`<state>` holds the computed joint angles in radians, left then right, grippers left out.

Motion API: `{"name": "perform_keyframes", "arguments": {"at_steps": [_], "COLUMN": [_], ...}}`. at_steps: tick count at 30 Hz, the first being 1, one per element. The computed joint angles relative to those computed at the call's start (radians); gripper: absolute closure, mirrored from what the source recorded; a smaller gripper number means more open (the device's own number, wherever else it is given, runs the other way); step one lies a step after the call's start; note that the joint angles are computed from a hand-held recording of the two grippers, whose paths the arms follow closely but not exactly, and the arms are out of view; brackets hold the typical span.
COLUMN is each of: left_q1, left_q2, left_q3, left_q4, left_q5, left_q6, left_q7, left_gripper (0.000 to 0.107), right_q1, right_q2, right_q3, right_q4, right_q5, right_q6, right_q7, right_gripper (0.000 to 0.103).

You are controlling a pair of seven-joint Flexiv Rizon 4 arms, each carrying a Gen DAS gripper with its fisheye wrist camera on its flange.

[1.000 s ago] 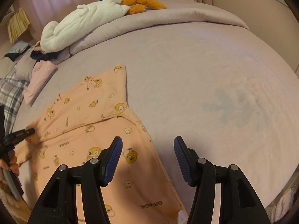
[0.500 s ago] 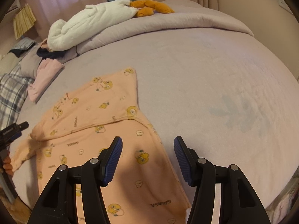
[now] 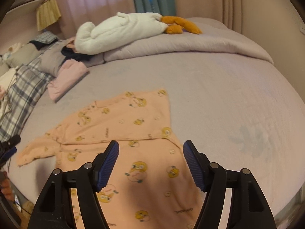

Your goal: Fold small clothes

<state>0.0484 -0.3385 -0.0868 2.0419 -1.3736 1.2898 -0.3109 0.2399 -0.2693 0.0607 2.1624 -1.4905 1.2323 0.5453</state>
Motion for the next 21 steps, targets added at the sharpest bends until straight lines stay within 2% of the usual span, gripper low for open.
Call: {"name": "perform_keyframes", "arguments": {"at_steps": [6,12,21], "left_q1": [0.004,0.032,0.078], "left_q2": [0.004,-0.016,-0.047], "left_q3": [0.014,0.037,0.044], "left_q4": [0.019,0.014,-0.009], "left_q5": [-0.077,-0.048,-0.071], "left_q6": [0.016,-0.012,-0.018], "left_q7": [0.033,-0.029,-0.078], "left_gripper": [0.011,0.011,0.011], "right_q1": [0.011,0.032,0.063], "right_q2": [-0.022,-0.041,-0.039], "right_q3": [0.002,0.01,0.007], "right_q4": [-0.038,-0.059,-0.054], "right_q5": [-0.051,-0.027,0.029], "right_q6": [0.023,0.028,0.01], "right_q7": [0.006,-0.052,-0.102], "right_gripper": [0.022,0.018,0.013]}}
